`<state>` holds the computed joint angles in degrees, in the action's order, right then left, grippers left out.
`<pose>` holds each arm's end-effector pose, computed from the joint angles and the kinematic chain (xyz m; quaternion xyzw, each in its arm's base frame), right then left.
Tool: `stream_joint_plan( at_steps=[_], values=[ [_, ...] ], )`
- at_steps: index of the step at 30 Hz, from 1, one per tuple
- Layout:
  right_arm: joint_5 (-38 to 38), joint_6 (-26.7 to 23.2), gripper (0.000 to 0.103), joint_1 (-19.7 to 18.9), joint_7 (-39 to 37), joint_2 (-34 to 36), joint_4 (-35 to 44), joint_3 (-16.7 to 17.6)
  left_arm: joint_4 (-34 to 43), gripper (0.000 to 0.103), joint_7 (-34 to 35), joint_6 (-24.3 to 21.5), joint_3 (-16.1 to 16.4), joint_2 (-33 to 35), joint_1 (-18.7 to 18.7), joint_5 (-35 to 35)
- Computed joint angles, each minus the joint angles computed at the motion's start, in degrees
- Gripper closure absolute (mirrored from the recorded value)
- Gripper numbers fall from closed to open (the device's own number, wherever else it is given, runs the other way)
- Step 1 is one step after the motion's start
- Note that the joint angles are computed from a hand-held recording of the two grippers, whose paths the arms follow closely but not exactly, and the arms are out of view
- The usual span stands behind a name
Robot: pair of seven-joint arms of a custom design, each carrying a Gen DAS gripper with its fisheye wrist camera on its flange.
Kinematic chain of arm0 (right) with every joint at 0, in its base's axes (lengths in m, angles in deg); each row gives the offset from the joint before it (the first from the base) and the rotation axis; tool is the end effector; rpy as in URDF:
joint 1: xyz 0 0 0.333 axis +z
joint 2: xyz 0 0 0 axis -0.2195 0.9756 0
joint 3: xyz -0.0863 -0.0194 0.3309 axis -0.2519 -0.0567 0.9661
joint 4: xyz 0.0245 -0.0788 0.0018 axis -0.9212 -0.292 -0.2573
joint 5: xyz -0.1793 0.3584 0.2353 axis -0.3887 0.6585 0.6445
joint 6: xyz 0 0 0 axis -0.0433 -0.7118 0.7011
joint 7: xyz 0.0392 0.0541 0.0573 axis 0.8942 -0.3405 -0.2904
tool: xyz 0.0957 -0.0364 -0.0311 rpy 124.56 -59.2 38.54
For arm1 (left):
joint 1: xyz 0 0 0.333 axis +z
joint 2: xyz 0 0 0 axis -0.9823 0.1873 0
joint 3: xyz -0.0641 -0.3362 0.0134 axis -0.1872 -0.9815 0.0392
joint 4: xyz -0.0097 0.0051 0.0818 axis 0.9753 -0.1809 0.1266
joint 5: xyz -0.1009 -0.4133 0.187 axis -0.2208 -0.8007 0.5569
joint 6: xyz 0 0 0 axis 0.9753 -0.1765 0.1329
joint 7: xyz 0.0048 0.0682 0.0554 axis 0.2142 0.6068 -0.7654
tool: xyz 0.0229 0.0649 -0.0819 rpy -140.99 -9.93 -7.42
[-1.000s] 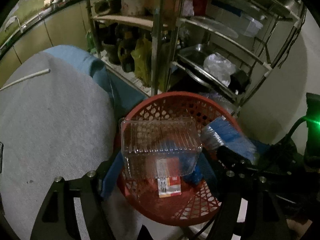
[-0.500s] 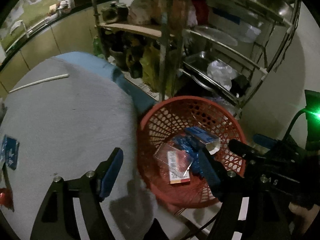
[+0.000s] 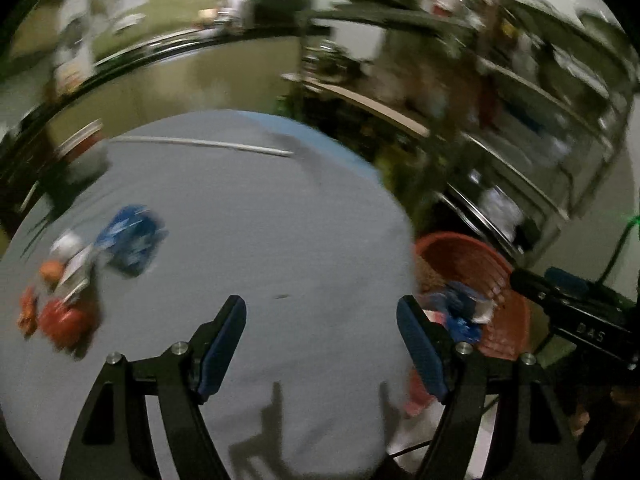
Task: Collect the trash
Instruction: 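Return both tools to the table toward the remaining blue carton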
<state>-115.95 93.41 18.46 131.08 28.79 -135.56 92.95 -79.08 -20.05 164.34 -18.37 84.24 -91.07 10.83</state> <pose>0.6016 0.4602 0.5858 -0.6102 0.7157 -0.1862 0.2842 0.6043 -0.2629 0.5961 -0.6205 0.6999 -0.2886 0.2043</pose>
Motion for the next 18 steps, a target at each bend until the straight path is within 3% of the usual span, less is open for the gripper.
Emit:
stream_joint_plan(
  at_steps=[9, 18],
  values=[
    [3.94, -1.69, 0.023, 5.39, -14.93, 14.06, 19.88, 1.92, -12.12, 0.025, -13.94, -0.04, 4.18, -10.24, 6.16, 4.63],
    [13.0, -7.53, 0.023, 11.21, -29.46, 29.82, 41.75, 1.59, -19.29, 0.025, -23.1, -2.49, 5.99, -15.6, 11.25, 9.93]
  ],
)
